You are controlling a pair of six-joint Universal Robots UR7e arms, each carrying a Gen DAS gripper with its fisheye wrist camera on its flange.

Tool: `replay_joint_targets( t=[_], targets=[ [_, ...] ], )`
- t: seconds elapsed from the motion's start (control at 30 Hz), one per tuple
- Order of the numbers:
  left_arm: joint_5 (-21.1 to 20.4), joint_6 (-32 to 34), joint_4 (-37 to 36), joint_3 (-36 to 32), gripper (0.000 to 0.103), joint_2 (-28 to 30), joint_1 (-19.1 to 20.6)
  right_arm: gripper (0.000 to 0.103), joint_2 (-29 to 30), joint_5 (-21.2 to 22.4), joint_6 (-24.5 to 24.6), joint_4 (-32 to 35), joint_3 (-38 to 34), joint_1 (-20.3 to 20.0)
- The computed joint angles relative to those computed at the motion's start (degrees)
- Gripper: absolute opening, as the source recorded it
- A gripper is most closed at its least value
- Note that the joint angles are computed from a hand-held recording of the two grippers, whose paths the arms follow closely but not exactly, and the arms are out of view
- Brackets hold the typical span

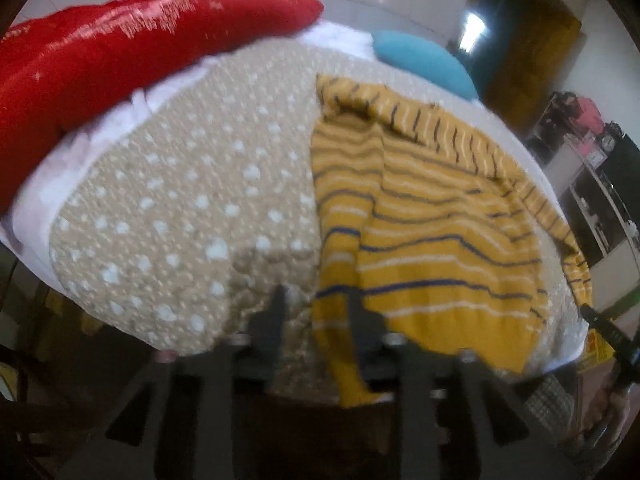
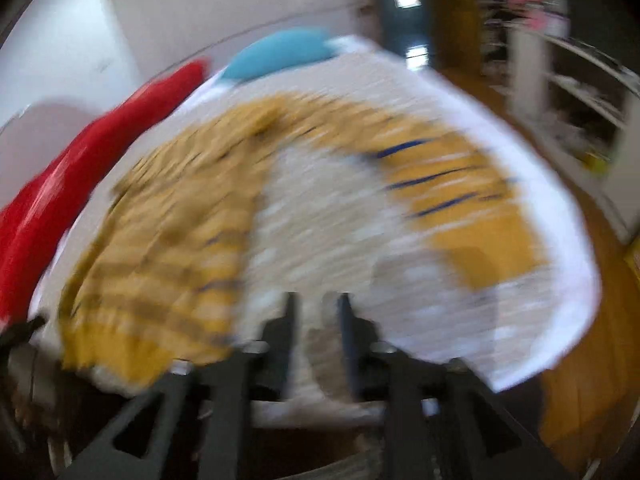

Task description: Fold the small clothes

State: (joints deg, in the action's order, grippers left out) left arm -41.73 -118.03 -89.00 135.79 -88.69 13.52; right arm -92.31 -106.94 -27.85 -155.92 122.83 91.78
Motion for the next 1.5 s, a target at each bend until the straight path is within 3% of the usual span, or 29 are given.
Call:
replay_joint_targets(
  t=[0.03, 0.13, 0.23, 0.4, 0.47, 0.5, 0.6, 0.73, 0.83, 0.97, 1.1, 1.2, 1.33, 1.5],
  targets=[
    [1.1, -0.8, 1.3, -0.3, 0.052, -0.1, -0.6, 0.060, -0.3, -1.7, 1.2, -2.4, -0.7, -1.1],
    [2.5, -1.4, 3.7, -1.9, 0.067, 1.4, -1.1, 0.062, 0.3, -5.8, 3.1, -7.4, -2.6, -3.8],
    [3.4, 2.1, 1.3, -3.1, 0.069, 3.7, 0.3, 0.062, 1.1, -4.9, 5.0, -5.8, -5.0, -6.5],
    [3.3, 7.1, -2.8, -4.3, 0.069, 7.0, 1.6, 0.062, 4.7, -4.0, 3.9, -7.6, -7.1, -7.1],
    [3.1, 8.0, -3.0, -4.8, 0.070, 7.8, 1.6, 0.042, 5.4, -0.5, 3.7, -5.8, -8.0, -8.5],
    [3.0, 8.2, -3.1, -4.8, 0.070, 7.9, 1.6, 0.011, 5.8, 0.2, 3.8, -4.8, -8.4, -8.6],
    [2.9, 8.6, -2.4, -5.4, 0.070, 8.5, 1.6, 0.010, 5.9, 3.0, 4.1, -1.9, -10.3, -8.9],
    [3.2, 8.6, 1.1, -6.9, 0.072, 9.2, 1.6, 0.009, 7.0, -0.1, 8.0, -4.8, -16.3, -8.5],
    [3.8, 8.7, 1.9, -7.3, 0.073, 9.1, 2.1, 0.009, 9.5, -1.8, 11.5, -3.1, -23.0, -8.6],
    [4.5, 9.7, 2.3, -8.0, 0.074, 8.8, 3.8, 0.009, 12.9, -4.4, 13.7, 0.3, -28.5, -5.7],
    [6.3, 11.2, 1.3, -8.0, 0.075, 8.3, 4.9, 0.009, 14.4, 0.8, 14.9, 9.7, -30.7, -0.7],
    [7.0, 12.8, -2.0, -6.9, 0.075, 7.5, 5.2, 0.009, 17.0, 2.2, 14.1, 12.9, -32.0, 4.0],
    [7.4, 13.7, -4.2, -5.3, 0.076, 6.5, 4.9, 0.009, 23.4, 4.3, 13.8, 17.1, -35.8, 10.9],
    [7.0, 10.5, 0.5, -4.0, 0.076, 4.4, 3.6, 0.009, 32.8, 5.0, 13.8, 20.7, -42.0, 17.9]
  ],
)
